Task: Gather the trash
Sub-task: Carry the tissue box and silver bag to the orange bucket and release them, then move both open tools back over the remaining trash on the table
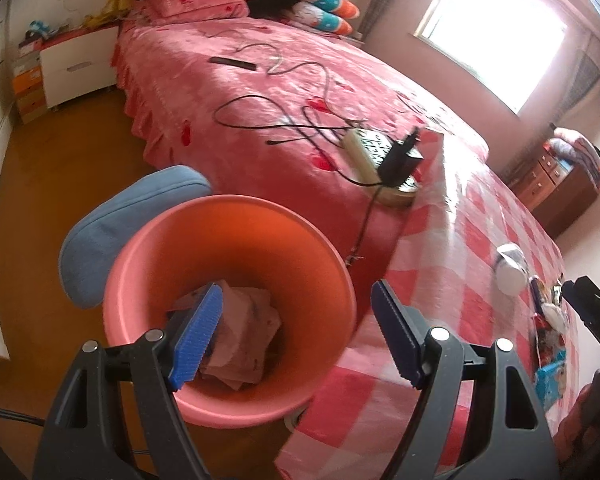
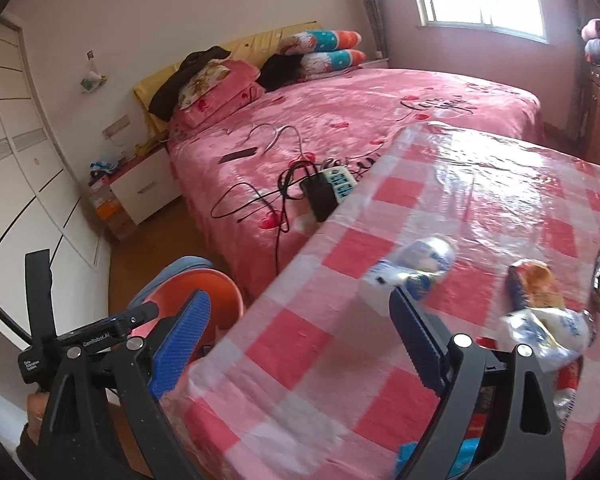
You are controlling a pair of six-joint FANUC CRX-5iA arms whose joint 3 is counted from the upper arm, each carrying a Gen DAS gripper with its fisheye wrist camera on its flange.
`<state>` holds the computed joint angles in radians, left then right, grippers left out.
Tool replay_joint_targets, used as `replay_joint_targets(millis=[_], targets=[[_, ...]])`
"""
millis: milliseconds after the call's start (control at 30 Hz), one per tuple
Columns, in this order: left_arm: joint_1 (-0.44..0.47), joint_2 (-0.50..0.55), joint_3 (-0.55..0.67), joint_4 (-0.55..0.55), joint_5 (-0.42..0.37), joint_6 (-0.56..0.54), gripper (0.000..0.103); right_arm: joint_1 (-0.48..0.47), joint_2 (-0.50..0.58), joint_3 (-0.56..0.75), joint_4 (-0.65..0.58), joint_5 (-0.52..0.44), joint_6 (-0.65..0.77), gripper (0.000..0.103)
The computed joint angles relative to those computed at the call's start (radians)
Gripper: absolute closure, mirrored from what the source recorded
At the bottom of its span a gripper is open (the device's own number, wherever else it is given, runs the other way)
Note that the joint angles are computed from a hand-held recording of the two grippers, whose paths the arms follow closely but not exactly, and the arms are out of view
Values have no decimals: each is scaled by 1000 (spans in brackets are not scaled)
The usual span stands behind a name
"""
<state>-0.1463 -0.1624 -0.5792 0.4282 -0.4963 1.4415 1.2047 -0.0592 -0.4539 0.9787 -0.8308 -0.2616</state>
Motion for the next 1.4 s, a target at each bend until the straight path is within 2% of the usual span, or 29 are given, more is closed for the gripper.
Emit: replay_joint_targets(millis=[367,767,1133,1400], targets=[[-93,-11,65,-100,-26,66,25,49,-83,-95,49,-85,-87,13],[-198,9,145,-202,-58,142,25,108,-159,-165,57,-202,-112,13],[-294,45,218,-301,-97,233,25,143,-212,-220,59,-266,-132,13],[-343,73,255,-327,-114,253,25,151,-251,-250,41,-294,-148,13]])
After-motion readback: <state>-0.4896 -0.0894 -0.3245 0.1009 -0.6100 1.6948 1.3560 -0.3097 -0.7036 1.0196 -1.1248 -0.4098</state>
